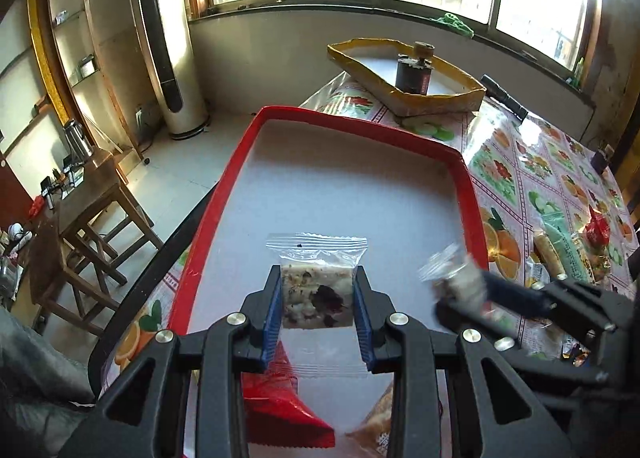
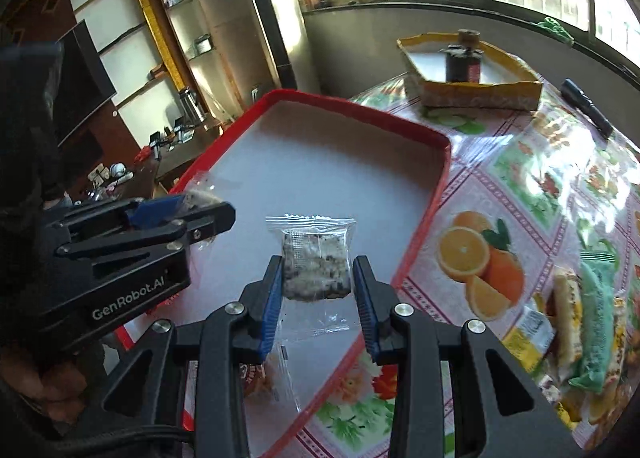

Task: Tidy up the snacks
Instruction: 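Carry the nougat bar with the left tool while the right carries the dark packet to the tray, then open both tools to drop the two packets into the red tray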

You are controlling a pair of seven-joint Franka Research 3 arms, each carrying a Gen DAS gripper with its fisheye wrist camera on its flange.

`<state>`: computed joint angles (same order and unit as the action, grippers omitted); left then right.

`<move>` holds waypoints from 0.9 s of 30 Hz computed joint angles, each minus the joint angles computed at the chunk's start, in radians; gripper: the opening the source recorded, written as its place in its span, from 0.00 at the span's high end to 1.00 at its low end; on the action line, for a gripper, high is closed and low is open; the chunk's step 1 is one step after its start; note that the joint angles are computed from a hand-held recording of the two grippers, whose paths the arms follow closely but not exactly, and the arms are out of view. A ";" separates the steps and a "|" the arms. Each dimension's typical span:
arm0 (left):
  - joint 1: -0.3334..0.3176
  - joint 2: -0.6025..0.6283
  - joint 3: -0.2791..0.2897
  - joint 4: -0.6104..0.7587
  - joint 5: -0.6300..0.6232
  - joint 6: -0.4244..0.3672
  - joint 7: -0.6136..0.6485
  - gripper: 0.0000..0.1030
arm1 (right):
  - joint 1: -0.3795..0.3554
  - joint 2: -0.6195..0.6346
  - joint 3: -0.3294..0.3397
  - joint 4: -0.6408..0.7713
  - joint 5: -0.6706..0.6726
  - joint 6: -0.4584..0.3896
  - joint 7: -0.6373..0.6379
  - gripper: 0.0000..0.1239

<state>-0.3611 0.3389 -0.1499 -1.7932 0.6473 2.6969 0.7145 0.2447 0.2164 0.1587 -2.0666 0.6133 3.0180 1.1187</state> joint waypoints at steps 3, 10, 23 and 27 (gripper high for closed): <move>0.004 0.018 -0.007 0.018 -0.019 -0.020 0.026 0.69 | 0.021 0.028 -0.021 0.019 -0.050 -0.021 0.036 0.70; 0.013 0.048 -0.013 0.027 -0.080 -0.049 0.072 0.69 | 0.024 0.061 -0.019 0.038 -0.087 -0.042 0.050 0.70; 0.008 -0.015 -0.009 -0.021 -0.075 -0.019 0.032 0.64 | -0.003 -0.013 0.010 -0.040 -0.051 0.024 0.014 0.60; -0.004 -0.027 -0.013 -0.023 -0.045 -0.021 0.011 0.58 | -0.021 -0.064 0.024 -0.090 0.032 0.050 -0.043 0.56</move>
<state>-0.3647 0.3117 -0.1625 -1.8163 0.6024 2.6755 0.7252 0.2242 0.1520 0.1830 -2.1567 0.6457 3.0678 1.0752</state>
